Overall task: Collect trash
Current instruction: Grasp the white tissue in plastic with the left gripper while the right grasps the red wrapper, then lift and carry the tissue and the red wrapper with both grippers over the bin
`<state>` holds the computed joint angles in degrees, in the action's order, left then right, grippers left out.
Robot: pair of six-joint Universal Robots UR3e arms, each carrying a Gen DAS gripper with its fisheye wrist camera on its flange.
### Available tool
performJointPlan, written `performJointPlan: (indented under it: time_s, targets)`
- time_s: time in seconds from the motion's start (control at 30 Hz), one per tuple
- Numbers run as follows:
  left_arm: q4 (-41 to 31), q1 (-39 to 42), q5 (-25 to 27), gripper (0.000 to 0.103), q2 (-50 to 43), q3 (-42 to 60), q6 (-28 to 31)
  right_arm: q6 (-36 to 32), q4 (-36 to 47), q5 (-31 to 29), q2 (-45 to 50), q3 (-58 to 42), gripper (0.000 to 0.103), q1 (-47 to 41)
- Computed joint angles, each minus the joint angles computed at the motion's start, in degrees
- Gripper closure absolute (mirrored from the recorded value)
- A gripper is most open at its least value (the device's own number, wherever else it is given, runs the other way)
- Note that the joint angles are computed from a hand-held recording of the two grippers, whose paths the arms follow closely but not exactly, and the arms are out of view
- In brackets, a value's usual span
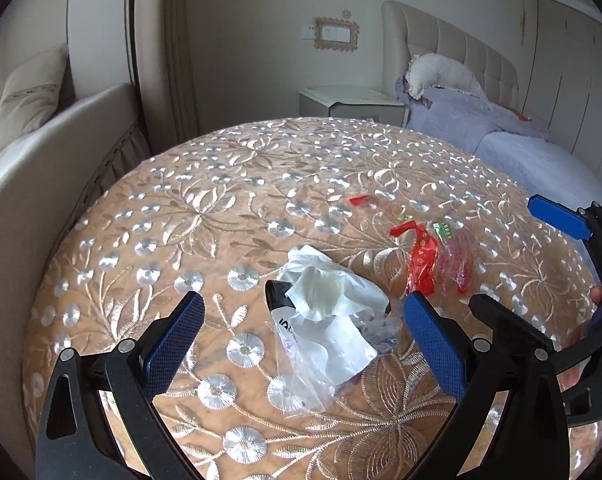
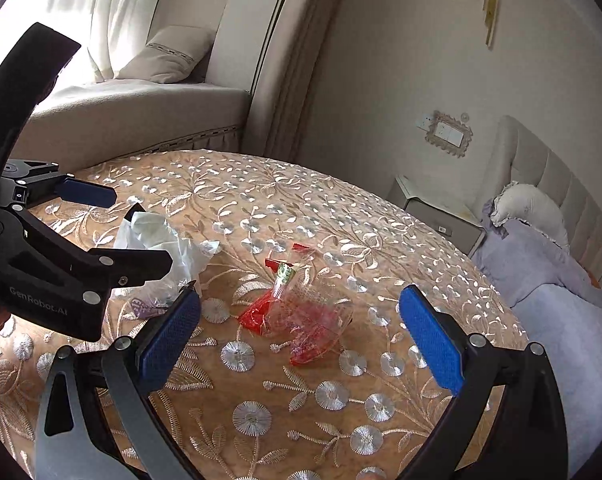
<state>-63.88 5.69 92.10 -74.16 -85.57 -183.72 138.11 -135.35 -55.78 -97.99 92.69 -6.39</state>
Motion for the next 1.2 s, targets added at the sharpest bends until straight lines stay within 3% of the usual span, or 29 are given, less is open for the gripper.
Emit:
performJointPlan:
  time_s: [0.1,0.2,0.33,0.43,0.5,0.57,0.67,0.77,0.9,1.07,1.2]
  targets:
    - [-2.04,1.91,-3.37,0.005,-2.2,1.84,0.57,0.08,2.35,-3.48,5.03,-4.95,0.005,2.65]
    - [-2.16,0.9,-2.2,0.005,-4.75,3.08,0.4,0.78,5.64,-6.23,10.04,-10.89,0.005,5.0]
    - [-2.65,3.53,-7.25,0.005,-6.29,3.51,0.06,0.74,8.61,-11.06,15.31,-16.92,0.005,8.16]
    - [-3.16,4.04,-8.57,0.006,-7.97,4.03,0.22,0.12,13.58,-11.44,17.79,-20.79,0.007,8.94]
    - [-3.19,4.07,-9.68,0.015,-8.62,4.12,0.7,-0.48,14.53,-12.89,18.34,-21.4,0.02,9.72]
    - [-3.1,3.23,-9.42,0.028,-9.1,4.57,1.22,-1.5,17.15,-12.59,18.59,-22.32,0.045,9.77]
    - [-2.85,1.56,-8.53,0.045,-9.68,5.25,1.62,-1.37,17.01,-13.08,17.33,-20.99,0.062,9.91]
    - [-2.67,-0.41,-7.16,0.056,-9.6,5.43,1.68,-0.76,18.31,-12.76,15.64,-19.63,0.072,9.1]
    - [-2.3,-1.39,-7.17,0.063,-4.71,1.53,1.43,-1.42,19.91,-10.76,10.7,-15.62,0.075,6.36]
    - [-3.25,-2.31,-6.2,0.063,4.01,-2.46,-0.84,-4.59,22.1,-5.64,-0.46,-8.39,0.075,0.01]
    - [-5.08,-9.2,-1.28,0.063,8.92,-1.27,-4.61,-11.06,32.51,2.69,-12.54,-4.95,0.075,-9.65]
